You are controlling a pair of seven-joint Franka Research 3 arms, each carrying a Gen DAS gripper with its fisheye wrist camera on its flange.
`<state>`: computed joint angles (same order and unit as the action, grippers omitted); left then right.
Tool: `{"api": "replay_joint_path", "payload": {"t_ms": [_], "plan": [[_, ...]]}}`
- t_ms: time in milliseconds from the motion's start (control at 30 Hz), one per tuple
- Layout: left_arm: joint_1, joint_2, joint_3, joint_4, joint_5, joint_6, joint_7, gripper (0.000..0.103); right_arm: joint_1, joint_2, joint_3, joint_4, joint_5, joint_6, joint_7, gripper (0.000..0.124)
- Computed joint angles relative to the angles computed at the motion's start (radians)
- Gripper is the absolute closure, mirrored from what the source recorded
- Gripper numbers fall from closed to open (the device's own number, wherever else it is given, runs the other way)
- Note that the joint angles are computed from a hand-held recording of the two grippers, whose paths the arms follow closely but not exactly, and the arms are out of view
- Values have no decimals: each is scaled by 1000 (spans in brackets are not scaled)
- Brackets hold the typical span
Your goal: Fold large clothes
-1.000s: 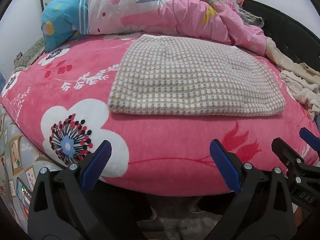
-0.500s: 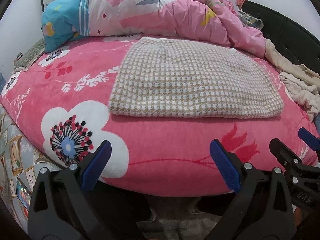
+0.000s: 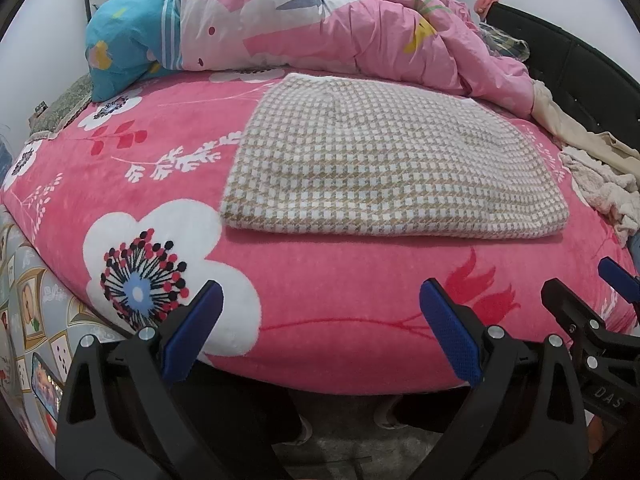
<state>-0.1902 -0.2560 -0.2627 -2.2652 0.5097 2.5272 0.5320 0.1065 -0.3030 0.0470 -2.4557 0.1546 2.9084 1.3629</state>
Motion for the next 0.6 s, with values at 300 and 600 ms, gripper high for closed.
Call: {"api": "replay_joint_path", "payload": {"t_ms": [300,600], "plan": [[-1,0,-1,1,5,-3,-9,8,4,1,-6,0,7,0,-11,27],[-3,1,-1,3,5,-5,-8,8,3,0,-6,2,9,-5,-15,27]]}}
